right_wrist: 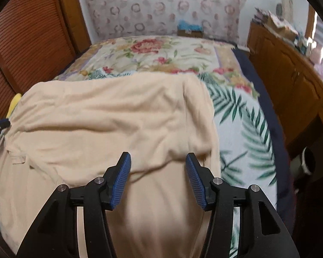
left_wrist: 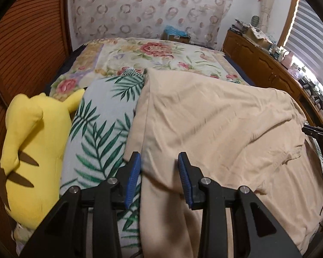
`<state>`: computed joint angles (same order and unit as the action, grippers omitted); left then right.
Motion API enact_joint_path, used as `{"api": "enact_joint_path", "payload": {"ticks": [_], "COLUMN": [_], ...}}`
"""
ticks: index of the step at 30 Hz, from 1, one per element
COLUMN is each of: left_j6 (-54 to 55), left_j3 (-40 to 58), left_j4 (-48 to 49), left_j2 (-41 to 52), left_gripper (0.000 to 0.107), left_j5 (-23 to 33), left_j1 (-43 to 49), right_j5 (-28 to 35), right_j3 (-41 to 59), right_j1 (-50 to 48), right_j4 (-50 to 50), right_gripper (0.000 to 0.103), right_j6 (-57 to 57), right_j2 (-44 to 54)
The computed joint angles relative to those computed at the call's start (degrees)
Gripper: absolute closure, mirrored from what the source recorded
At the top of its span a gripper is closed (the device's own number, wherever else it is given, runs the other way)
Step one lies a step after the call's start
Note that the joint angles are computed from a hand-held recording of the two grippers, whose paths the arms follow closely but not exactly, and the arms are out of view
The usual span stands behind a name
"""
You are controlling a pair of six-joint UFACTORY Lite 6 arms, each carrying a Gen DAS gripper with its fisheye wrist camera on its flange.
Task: Fold small clothes
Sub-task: 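Lower the folded shirt onto the bed and open both grippers, then grasp the folded shirt edge with both grippers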
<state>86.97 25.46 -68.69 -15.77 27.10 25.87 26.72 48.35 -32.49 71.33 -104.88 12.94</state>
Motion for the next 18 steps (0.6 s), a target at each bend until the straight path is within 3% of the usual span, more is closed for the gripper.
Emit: {"api": "enact_joint_path", "payload": {"ticks": [12, 14, 16, 18], "left_j6": [2.6, 3.9, 3.8, 4.1], "left_j3": [-1.8, -1.7, -0.9, -0.5], "left_j4": [-4.1, -4.6, -4.1, -4.4], "left_j2": [-0.9, -1.8, -1.7, -2.3], "left_gripper": [0.073, 0.081, 0.097, 0.102], "left_j5": [-0.6, 0.4, 0.9, 0.8], "left_j1": [-0.7, -1.1, -1.7, -2.4], "right_j5": [-2.5, -3.6, -4.5, -4.9], "right_j3": [-2.2, -2.7, -2.8, -3.2], "right_j1": [3.6, 4.7, 5.4, 5.7], "right_j4": [9.0, 11.6, 13.7, 15.7], "right_gripper": [0.049, 0.049, 0.049, 0.049], "right_j6": [-6.3, -8.1, -9.7, -11.6], "right_j2": [-0.3, -0.5, -0.5, -0.6]}}
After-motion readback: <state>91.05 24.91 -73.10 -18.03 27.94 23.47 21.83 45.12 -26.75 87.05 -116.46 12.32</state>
